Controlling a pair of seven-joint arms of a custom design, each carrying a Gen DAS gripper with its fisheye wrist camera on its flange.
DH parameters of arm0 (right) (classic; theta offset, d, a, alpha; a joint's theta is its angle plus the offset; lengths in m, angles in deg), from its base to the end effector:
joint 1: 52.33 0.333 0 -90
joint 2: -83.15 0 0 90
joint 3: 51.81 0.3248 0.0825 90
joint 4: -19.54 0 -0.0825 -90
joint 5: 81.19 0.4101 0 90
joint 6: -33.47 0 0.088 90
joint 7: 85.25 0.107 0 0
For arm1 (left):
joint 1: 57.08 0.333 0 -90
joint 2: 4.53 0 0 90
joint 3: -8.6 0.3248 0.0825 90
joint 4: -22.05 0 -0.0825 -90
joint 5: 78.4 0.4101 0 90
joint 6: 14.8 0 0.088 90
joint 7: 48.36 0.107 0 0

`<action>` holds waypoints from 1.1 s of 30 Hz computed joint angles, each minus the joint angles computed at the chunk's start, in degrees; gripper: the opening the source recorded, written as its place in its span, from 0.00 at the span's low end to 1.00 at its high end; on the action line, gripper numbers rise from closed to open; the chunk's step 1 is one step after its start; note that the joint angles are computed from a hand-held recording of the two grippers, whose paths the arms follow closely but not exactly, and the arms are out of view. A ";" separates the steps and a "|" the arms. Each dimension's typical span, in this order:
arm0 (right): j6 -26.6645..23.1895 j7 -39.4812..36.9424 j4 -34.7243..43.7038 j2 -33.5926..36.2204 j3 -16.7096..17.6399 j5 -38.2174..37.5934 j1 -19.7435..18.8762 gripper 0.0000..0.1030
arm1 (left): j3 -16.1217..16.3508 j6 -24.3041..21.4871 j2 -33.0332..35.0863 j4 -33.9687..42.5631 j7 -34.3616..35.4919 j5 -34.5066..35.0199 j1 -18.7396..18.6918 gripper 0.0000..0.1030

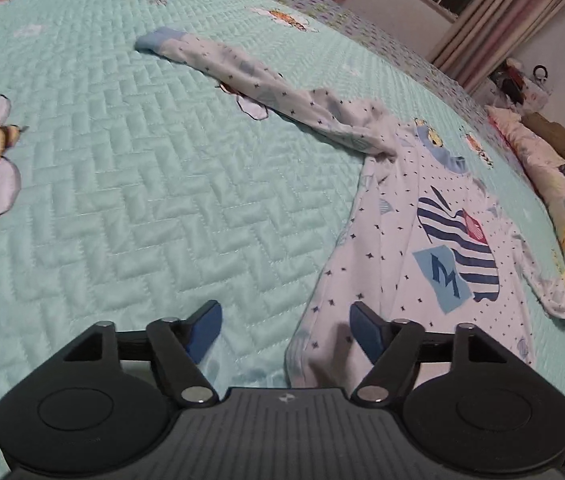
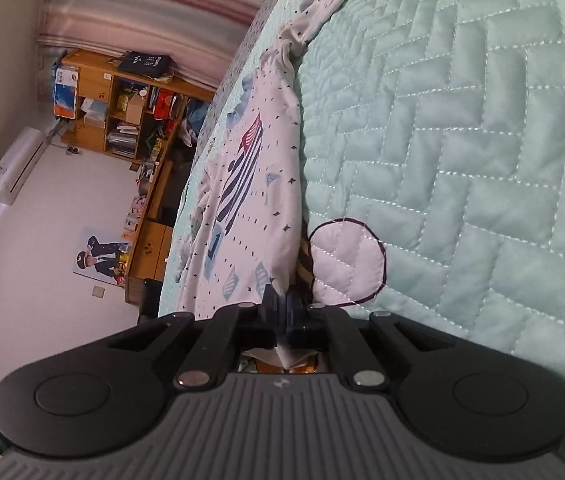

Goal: Fold clothes
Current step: 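Lay the hem flat with the right gripper and open it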

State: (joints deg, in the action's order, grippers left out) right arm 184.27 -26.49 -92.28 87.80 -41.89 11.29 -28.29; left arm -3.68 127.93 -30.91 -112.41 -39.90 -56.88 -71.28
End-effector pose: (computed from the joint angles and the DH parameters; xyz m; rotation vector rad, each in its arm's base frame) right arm 0.5408 0.3317 0.4798 -1.2867 1.5150 0.5851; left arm 0.4242 -0.2267 0.5678 -2.4543 1.1100 -0.8846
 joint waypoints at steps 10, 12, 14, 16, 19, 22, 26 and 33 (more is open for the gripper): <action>7.10 13.16 -2.23 -3.17 -0.63 -24.29 1.17 0.02 | 1.76 1.92 -1.85 -2.07 6.41 -5.75 -3.05 0.75; 7.34 8.67 -3.23 -3.54 -0.54 -18.41 1.15 0.03 | 1.53 1.82 -1.70 -2.08 6.74 -5.68 -2.99 0.74; 7.06 3.35 -4.67 -4.22 -0.69 -10.98 1.04 0.03 | 1.89 3.49 -1.40 -2.46 7.11 -6.17 -3.16 0.72; 7.03 -0.13 -5.66 -4.81 -0.87 -4.57 1.12 0.03 | 2.47 5.81 -1.18 -3.15 7.46 -7.06 -3.46 0.57; 7.34 -2.07 -5.16 -4.31 -0.88 -0.91 1.45 0.03 | 3.20 10.24 -1.09 -4.77 7.37 -8.47 -3.67 0.47; 7.64 -1.69 -5.03 -4.21 -0.82 -1.65 1.62 0.04 | 2.46 11.75 -0.87 -5.37 5.96 -7.78 -2.73 0.26; 8.26 -1.51 -4.71 -3.95 -0.68 -2.07 1.80 0.03 | 2.07 6.76 0.31 -2.58 8.73 -6.46 -3.15 0.10; 10.71 4.04 -4.36 -3.66 -0.23 -9.41 2.47 0.03 | -4.36 -27.39 8.98 16.35 21.17 3.09 -2.96 0.09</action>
